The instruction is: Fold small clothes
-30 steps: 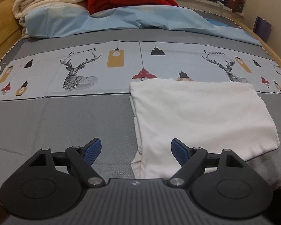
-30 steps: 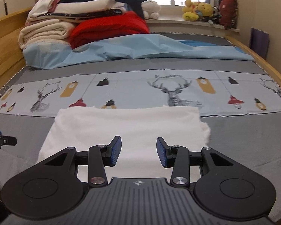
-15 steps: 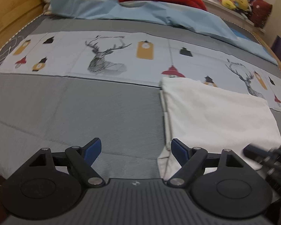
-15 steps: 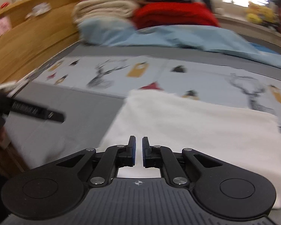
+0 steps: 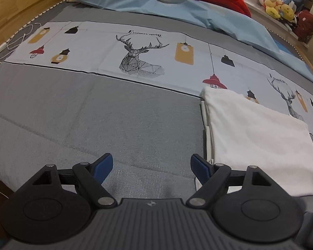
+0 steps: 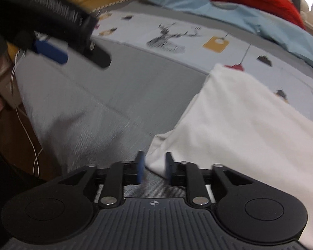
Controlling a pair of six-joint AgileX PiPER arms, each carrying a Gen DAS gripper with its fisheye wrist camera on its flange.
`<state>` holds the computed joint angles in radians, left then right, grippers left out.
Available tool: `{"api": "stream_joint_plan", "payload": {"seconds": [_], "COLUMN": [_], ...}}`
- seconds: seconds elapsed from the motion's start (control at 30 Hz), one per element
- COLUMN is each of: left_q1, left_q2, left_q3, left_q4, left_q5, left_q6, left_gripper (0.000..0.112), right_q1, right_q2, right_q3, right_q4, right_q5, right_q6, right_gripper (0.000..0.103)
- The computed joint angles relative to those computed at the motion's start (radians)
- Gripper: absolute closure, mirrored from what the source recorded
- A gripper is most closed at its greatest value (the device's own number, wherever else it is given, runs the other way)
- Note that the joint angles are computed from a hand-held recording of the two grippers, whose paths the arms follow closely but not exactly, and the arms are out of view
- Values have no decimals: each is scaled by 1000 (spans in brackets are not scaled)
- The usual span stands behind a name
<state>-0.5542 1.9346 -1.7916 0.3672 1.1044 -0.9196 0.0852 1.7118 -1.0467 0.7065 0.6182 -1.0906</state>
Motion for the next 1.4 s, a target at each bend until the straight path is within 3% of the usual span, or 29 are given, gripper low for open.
{"api": "stream_joint_plan", "payload": {"seconds": [0.3,0.43,0.53,0.7,1.03,1.4], "left_q1": [-17,-20,-15,-9,-5,-22], "left_q2": [53,73,74,78,81,159], "left_q3": [-85,-111,-107,-105,-106,-220], "left_q4": [-5,-8,-15,-25,-25,-20], "left_q5": [35,39,32,24,17,73], "left_q6": [18,33,30,30,27,55], "left_gripper": [27,27,27,27,27,27], "right_q1": [114,127,126,96,-18,-138], "right_q2": [61,55,55,38,-19,-36], "right_q3": [24,44,43,37,5,-65], "right_q4": [-194,-192,-200,-151,55,143], "right_q5": [-114,-154,-166,-139,-44,73], "right_q6": [102,84,105,78,-35,-80], "right_gripper": [71,72,88,96,98,98]}}
